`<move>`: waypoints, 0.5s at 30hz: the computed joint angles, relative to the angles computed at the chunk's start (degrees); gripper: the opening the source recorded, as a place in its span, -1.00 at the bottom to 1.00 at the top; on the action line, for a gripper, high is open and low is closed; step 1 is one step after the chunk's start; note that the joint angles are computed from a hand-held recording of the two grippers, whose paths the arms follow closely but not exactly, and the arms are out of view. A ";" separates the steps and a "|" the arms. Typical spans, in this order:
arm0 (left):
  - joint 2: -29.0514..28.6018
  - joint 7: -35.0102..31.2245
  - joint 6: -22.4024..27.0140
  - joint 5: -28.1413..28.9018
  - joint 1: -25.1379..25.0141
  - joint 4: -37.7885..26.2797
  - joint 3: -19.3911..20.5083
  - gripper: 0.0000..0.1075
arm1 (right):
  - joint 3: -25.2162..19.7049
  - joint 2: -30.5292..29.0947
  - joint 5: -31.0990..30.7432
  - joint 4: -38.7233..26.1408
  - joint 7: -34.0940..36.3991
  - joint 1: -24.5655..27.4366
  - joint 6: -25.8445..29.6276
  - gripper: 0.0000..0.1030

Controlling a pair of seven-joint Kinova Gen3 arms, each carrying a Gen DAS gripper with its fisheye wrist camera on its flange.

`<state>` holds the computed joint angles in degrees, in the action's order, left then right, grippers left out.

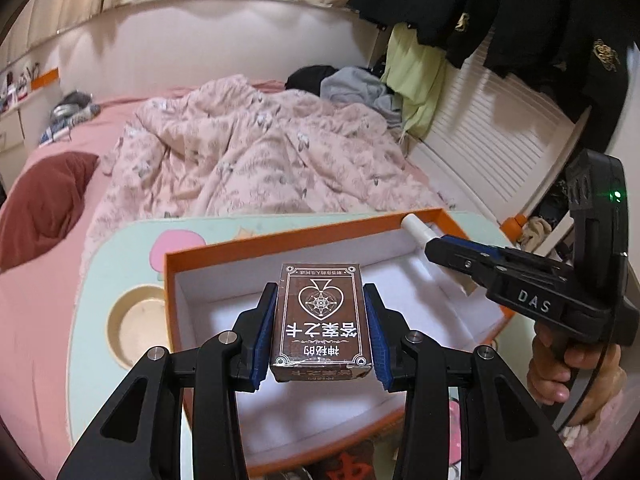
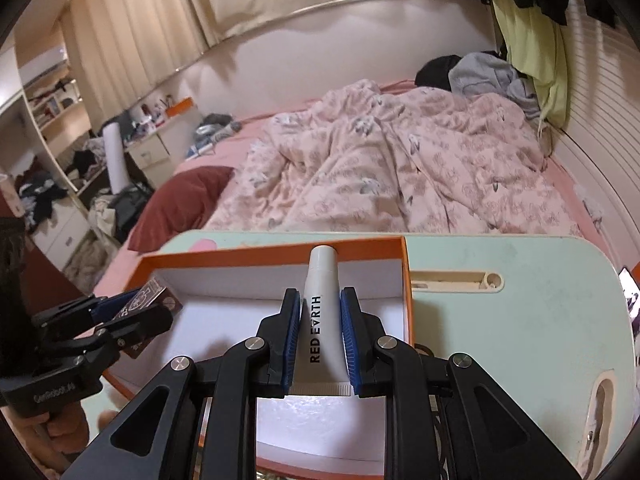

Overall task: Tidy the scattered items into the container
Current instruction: 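Lower the card box into the orange box with the left gripper while the right lowers the tube in, then open both grippers and withdraw them back toward the table items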

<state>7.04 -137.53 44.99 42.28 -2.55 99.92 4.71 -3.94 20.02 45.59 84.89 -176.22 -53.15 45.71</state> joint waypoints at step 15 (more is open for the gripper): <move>-4.95 -6.15 -1.00 7.16 -2.82 5.11 -2.44 0.05 | -1.12 -3.50 11.75 4.93 -12.82 -4.83 4.09 -0.48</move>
